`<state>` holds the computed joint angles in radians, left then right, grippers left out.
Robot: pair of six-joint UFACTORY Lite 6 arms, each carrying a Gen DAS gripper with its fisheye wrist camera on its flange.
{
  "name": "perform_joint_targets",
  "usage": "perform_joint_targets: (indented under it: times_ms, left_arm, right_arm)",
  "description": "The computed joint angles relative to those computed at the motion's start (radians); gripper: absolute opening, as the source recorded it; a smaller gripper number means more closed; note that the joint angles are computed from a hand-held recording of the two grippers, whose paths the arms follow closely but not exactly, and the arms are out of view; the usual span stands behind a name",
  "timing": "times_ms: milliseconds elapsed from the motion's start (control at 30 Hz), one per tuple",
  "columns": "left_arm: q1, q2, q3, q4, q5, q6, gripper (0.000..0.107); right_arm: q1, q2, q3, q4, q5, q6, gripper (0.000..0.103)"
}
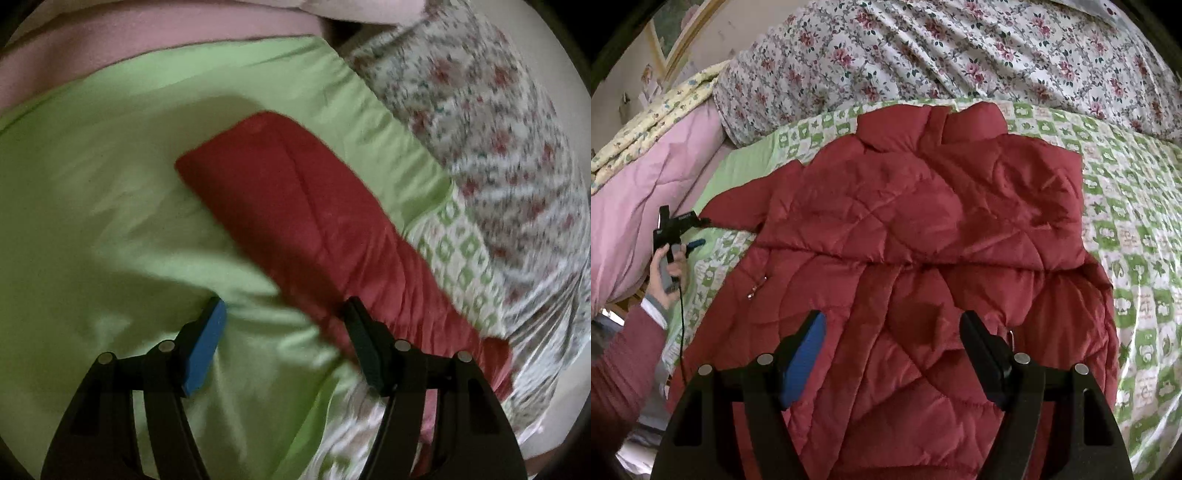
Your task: Fold large clothes
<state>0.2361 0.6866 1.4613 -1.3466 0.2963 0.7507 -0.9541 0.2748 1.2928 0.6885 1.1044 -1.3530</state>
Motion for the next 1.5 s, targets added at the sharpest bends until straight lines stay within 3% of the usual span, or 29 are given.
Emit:
perform_joint_targets:
  times_ms: [100, 267, 300, 367, 467, 600, 800, 933, 1267, 1500]
  left_arm:
    - [0.006, 0.056, 0.092, -0.004, 0.013, -0.026, 0.075]
    - [0.019, 0.134, 0.221, 0.088, 0.038, -0.168, 0.073]
    - [0.015, 0.14, 0.235, 0.098, 0.033, -0.181, 0.068]
    - [0.01, 0.143, 0.255, 0.163, 0.035, -0.235, 0.026]
    - [0.011, 0.084, 0.196, 0.066, 0.041, -0.117, 0.011]
    - [-0.02, -0.054, 0.076, 0.013, 0.022, -0.02, 0.01]
    - [-0.079, -0.282, -0.131, -0.274, 0.07, 0.294, 0.009]
    - [-0.171, -0.38, -0.183, -0.296, 0.049, 0.333, 0.009]
    - [-0.532, -0.442, -0.168, -0.078, -0.174, 0.208, 0.008]
    - [-0.682, -0.387, -0.098, 0.303, -0.201, -0.165, 0.008]
  right_arm:
    - [-0.003, 0.005, -0.004, -0.007, 0.0, 0.004, 0.076]
    - [0.002, 0.004, -0.014, -0.01, 0.0, 0.01, 0.076]
    - [0.004, 0.001, -0.018, -0.009, 0.0, 0.009, 0.076]
    - [0.005, -0.005, -0.024, -0.005, 0.001, 0.009, 0.076]
    - [-0.002, -0.001, -0.017, 0.001, 0.014, 0.007, 0.076]
    - [-0.013, 0.002, -0.009, 0.01, 0.024, 0.006, 0.076]
    - [-0.04, 0.026, 0.024, 0.019, 0.051, 0.008, 0.076]
    - [-0.061, 0.059, 0.06, 0.021, 0.067, 0.019, 0.076]
    - [-0.116, 0.131, 0.153, 0.013, 0.104, 0.043, 0.076]
    - [-0.147, 0.176, 0.225, 0.022, 0.133, 0.057, 0.076]
